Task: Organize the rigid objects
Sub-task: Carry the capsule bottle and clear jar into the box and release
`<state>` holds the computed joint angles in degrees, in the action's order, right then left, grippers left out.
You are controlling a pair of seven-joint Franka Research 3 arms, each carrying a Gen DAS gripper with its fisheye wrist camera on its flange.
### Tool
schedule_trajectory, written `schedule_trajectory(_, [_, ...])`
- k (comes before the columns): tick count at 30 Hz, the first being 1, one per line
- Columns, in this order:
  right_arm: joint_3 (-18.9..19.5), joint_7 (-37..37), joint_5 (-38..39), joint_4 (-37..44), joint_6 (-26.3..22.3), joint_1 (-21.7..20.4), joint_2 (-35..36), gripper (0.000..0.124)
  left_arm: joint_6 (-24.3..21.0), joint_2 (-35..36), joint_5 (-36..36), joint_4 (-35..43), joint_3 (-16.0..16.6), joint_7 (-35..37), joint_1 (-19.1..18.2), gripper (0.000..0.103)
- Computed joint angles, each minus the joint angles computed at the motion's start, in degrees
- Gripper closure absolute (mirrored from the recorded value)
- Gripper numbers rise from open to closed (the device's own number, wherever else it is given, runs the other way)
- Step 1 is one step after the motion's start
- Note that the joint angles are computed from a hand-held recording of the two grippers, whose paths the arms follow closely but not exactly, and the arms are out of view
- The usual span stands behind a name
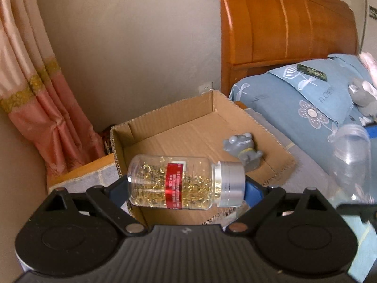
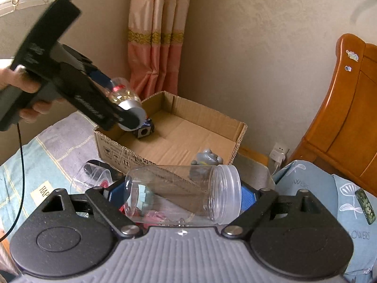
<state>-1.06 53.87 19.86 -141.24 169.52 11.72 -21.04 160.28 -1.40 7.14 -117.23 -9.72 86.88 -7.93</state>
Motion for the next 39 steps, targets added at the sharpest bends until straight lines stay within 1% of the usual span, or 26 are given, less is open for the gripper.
schedule_trajectory(3, [0.41,0.21,-0.84,-0.38,-0.31,-0.47,-0.21,0.031,0.84,1.03,-0.74,0.04,-0.1,-0.94,0.01,0.008])
schedule_trajectory(7, [0.59,0.48,-1.4,-0.84,-0.44,-0.63,-0.69,0.031,3.6,0.42,0.12,-1.57,-0.12,-1.15,0.13,0.007])
schedule_trajectory(11, [-0.35,-0.3,-0.39,-0.45,-0.6,0.38,-0.69,0.031,5.34,-2.04,-0.13,-4.52,0.1,0.6,-0.14,0.003])
schedule_trajectory(15, [-1.32,-1.43,1.3,0.74,-1.27,1.5,0.13,0.031,6.19,-5.09,-0.1,-8.35,0.64,0.94,-0.65,0.003])
schedule_trajectory(16, [-1.59,-1.8,1.86,1.24,-1.58,1.8,0.51,0.031,6.51,-6.11,0.89,-9.67,0.53,-0.17,-0.43,0.003])
schedule_trajectory(18, [-2.07,-2.61,3.31,2.24,-1.95,2.5,1.32,0.031,7.54,-8.26,5.0,-12.42,-0.28,-4.84,0.89,0.003])
schedule_trajectory(21, [-2.25,-3.6,5.21,4.17,-2.33,3.04,2.97,0.031,7.69,-12.14,12.02,-16.67,-2.26,-12.92,3.51,0.003])
schedule_trajectory(24, [-1.41,-3.21,5.63,7.12,-3.09,2.45,5.56,0.031,8.37,-15.25,12.35,-20.41,-1.02,-14.13,2.32,0.003])
schedule_trajectory(27, [-0.54,-2.62,5.56,10.32,-3.14,1.82,8.55,0.031,7.64,-18.06,10.44,-23.29,0.19,-16.27,1.26,0.003])
schedule_trajectory(31, [0.38,-0.88,6.16,15.35,-4.42,1.19,12.98,0.031,6.13,-20.47,8.61,-25.99,0.73,-19.78,1.23,0.003])
schedule_trajectory(33, [1.17,1.51,4.46,18.43,-5.51,0.37,15.72,0.031,6.58,-21.4,9.51,-27.44,-0.19,-22.46,2.6,0.003])
schedule_trajectory(37, [2.15,6.34,0.33,23.89,-7.29,-0.5,20.63,0.031,6.9,-22.41,13.68,-29.16,-2.94,-27.97,5.99,0.003])
schedule_trajectory(39, [2.26,9.2,-1.8,26.82,-8.45,-0.66,23.09,0.031,6.47,-23.12,17.15,-29.66,-5.12,-31.22,8.36,0.003])
